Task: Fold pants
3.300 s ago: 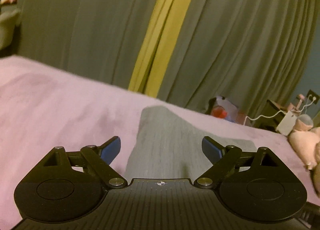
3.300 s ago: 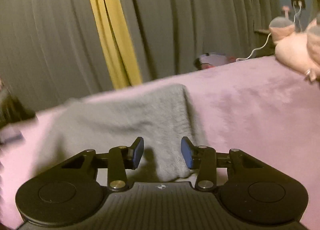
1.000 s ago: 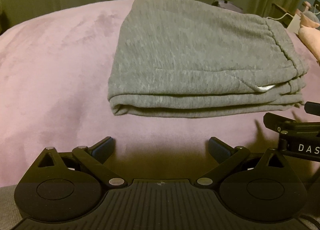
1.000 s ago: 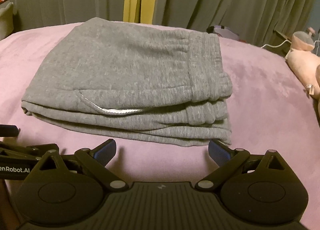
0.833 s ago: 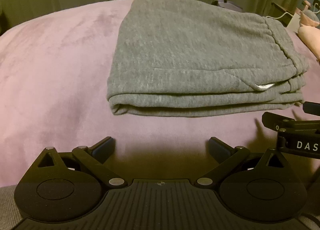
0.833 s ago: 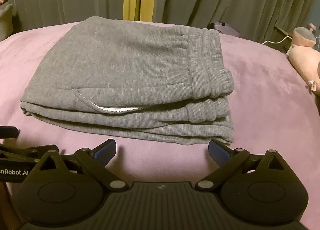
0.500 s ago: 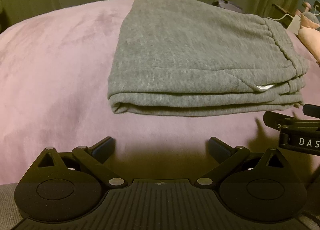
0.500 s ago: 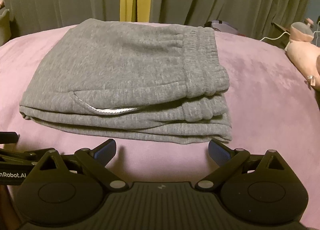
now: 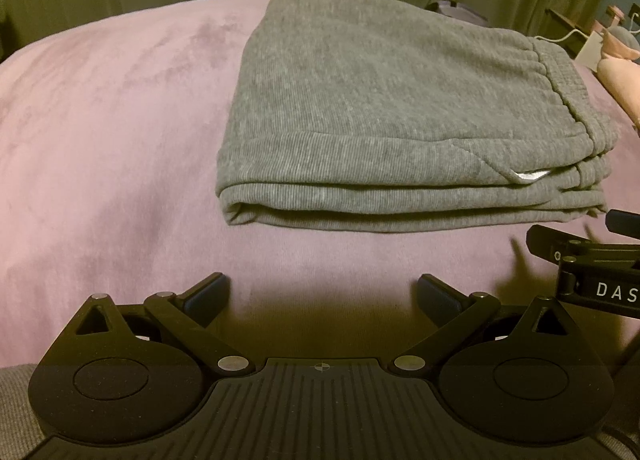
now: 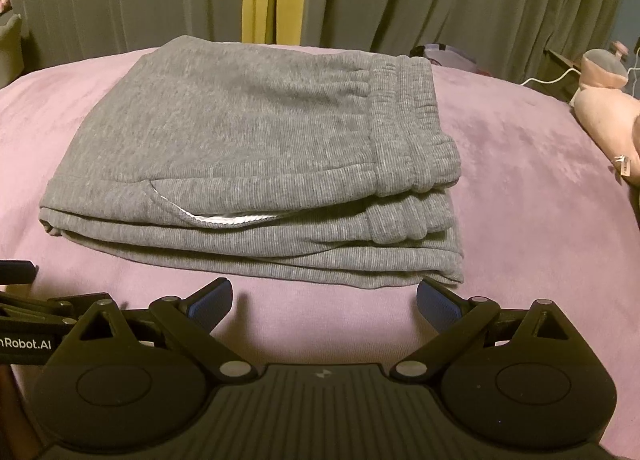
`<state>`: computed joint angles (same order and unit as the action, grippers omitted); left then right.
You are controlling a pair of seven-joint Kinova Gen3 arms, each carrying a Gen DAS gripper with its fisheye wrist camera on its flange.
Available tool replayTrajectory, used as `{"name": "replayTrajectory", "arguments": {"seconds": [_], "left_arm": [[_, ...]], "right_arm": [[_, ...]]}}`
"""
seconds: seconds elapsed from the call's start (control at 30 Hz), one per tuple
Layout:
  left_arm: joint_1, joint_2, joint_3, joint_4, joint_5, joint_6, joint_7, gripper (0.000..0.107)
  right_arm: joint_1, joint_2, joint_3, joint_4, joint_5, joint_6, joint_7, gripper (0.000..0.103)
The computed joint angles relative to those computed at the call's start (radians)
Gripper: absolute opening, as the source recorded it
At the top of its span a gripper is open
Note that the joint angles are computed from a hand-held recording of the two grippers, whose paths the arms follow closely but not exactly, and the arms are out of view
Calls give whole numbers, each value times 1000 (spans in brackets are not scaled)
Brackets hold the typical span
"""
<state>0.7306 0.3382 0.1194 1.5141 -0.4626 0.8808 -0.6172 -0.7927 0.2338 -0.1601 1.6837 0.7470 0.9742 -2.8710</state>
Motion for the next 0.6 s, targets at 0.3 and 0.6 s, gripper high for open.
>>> {"name": "replayTrajectory", "arguments": {"seconds": [0.3, 0.6], "left_arm": [[0, 0, 0, 1, 2, -1, 1, 103], [0, 0, -2, 3, 2, -5, 11, 103]], "right_arm": [[-3, 0, -1, 1, 4, 2, -2, 99], [-2, 1, -2, 1, 1, 4, 1, 99]]}}
